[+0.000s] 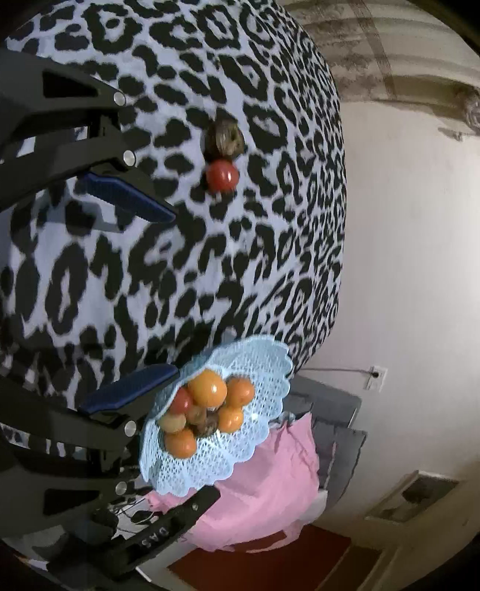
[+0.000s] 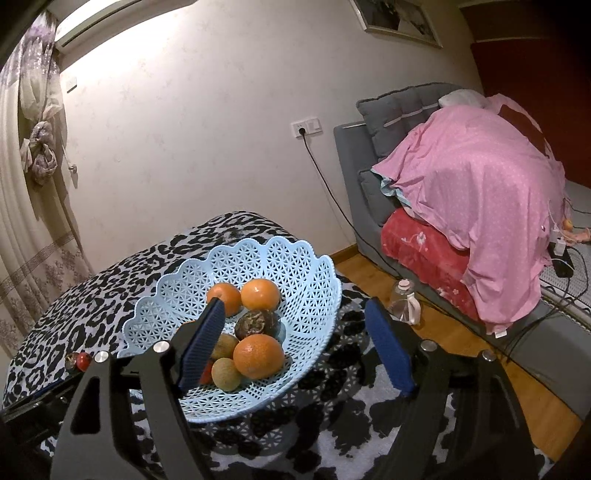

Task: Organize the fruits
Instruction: 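Withdraw the left gripper from the basket toward the dark brown fruit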

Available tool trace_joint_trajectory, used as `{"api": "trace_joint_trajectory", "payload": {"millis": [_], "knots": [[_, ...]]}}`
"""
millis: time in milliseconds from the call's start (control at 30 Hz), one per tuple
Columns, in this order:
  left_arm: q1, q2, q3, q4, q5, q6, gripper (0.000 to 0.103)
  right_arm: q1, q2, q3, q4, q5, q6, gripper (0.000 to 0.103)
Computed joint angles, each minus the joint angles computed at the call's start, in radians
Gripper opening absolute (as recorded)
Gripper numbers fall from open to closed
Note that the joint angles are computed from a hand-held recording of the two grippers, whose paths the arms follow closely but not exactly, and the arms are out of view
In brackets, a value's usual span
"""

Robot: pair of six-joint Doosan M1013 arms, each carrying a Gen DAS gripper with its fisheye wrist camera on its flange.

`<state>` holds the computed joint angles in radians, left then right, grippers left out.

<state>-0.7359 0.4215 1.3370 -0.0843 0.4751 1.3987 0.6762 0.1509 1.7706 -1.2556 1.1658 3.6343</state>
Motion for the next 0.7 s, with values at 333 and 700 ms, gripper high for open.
{"api": "trace_joint_trajectory", "payload": {"millis": [333, 700], "knots": [[0.034, -0.018, 0.032, 0.101, -0.005, -0.139, 0.082, 0.000, -0.013, 0.018, -0.060, -0.125, -0.016, 0.091], [0.068, -0.016, 0.031, 0.246, 0.011, -0.304, 0.082, -0.047, -0.047, 0.054, -0.091, -0.567, -0.103, 0.091]]}}
